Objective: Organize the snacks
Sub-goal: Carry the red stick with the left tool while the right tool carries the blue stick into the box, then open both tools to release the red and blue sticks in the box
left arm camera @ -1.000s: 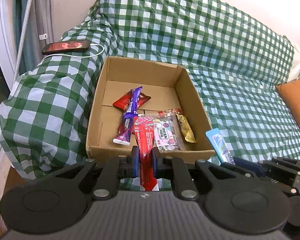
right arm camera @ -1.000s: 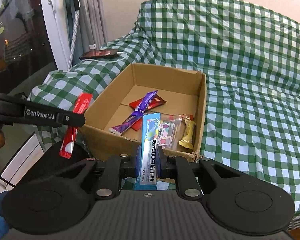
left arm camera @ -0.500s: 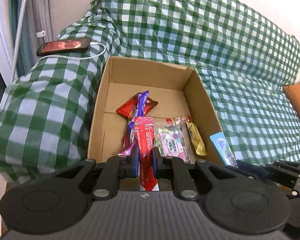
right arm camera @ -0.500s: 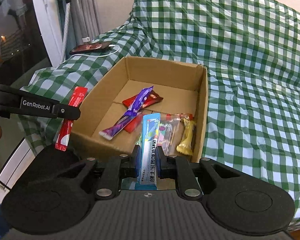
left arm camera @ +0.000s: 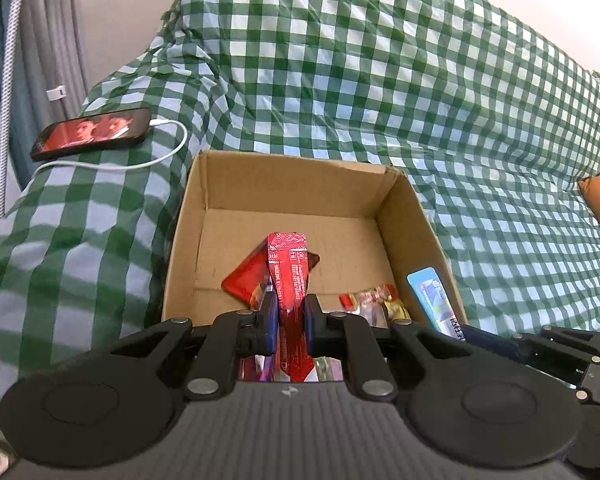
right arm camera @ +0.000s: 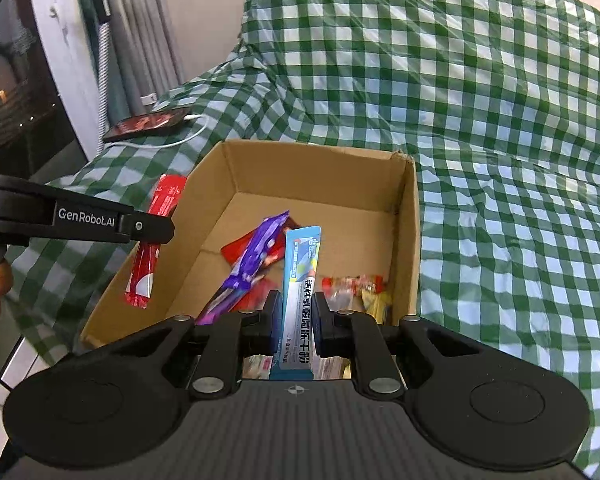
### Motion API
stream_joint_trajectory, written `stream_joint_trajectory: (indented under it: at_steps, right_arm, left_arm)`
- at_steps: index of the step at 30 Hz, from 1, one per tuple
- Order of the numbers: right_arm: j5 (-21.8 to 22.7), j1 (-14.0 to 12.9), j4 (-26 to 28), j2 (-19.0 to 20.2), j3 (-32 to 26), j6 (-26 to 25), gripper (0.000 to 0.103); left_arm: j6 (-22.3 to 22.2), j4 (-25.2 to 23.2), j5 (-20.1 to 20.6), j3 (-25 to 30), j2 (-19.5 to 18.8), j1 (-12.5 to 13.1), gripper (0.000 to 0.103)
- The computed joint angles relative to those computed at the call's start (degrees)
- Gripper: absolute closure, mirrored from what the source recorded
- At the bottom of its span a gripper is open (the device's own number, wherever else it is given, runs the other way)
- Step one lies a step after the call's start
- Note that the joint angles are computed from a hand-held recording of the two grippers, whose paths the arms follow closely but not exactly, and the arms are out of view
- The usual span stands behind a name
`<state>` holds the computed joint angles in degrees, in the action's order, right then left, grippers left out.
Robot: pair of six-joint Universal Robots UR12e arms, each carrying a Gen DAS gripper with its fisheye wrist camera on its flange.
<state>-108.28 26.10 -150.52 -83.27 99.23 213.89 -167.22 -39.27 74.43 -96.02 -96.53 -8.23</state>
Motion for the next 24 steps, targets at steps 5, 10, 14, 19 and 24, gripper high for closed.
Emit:
stream_joint_trajectory:
  at_steps: [5, 10, 14, 19, 24]
  right_arm:
    - [0.88, -1.82, -0.35, 1.72, -0.93, 0.17, 0.086]
    - [2.18, -3.2, -0.55, 3.22, -1.61, 0.09, 0.086]
    - [3.06, -3.85, -0.28, 4.21, -2.06, 0.2, 0.086]
    - [4.73, -4.8, 0.03, 5.35, -2.75, 0.47, 0.081]
    - [4.55, -5.28, 1.79, 5.75, -3.81, 3.74, 0.022]
  left_arm:
    - [-0.29, -0.01, 0.78, 2.53, -3.02, -0.74, 0.089]
    - [-0.17, -0.75, 2.23, 4.82, -5.76, -1.38, 0.089]
    - [0.11, -1.55, 3.61, 6.35, -7.57, -1.89, 0.089]
    - [-0.21, -2.29, 6.18, 8.21, -9.53, -2.49, 0.082]
    - [-3.42, 0.72, 9.39, 7.22, -8.8, -2.61, 0.0]
